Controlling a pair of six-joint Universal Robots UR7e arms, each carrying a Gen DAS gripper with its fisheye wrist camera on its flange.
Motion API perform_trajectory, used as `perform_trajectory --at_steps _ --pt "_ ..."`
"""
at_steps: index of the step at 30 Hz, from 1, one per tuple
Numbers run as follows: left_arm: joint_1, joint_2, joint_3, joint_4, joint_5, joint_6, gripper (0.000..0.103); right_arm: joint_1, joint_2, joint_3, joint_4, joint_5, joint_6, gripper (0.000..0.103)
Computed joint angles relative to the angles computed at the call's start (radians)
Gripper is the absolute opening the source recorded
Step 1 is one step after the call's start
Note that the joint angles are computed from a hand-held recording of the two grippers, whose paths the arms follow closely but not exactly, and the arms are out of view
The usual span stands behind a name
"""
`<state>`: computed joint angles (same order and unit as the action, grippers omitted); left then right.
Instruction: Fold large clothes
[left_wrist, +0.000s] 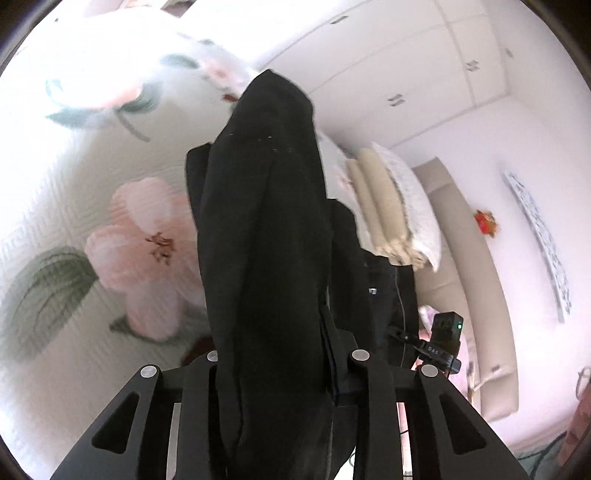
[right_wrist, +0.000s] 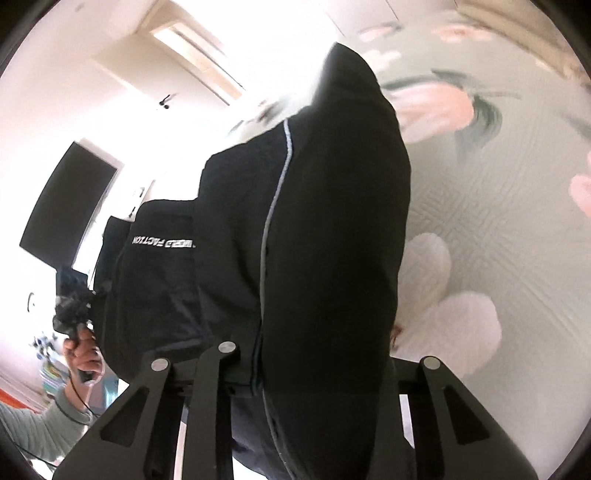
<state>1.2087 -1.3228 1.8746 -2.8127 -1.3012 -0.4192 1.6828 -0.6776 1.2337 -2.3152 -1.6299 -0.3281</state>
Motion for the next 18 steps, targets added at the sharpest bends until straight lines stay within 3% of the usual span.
perform_trajectory --at_steps 6,9,14,18 --pt "-0.143 -0.161 0.164 -0.001 0.034 -0.074 0.031 0.036 -0.222 0.224 -0.047 0.006 0.032 0.031" --pt "-0.223 -0.202 0.216 0.034 0.066 -0.127 0.031 0.060 -0.333 0.315 -0.043 -0.028 0.046 0.031" --pt "-0.303 -0.206 0.318 -0.016 0.050 -0.217 0.031 0.077 -0.482 0.423 0.000 -0.112 0.080 0.031" --pt "-0.289 -0.127 0.414 -0.173 0.013 -0.293 0.031 0.044 -0.572 0.517 -0.017 -0.171 0.088 0.031"
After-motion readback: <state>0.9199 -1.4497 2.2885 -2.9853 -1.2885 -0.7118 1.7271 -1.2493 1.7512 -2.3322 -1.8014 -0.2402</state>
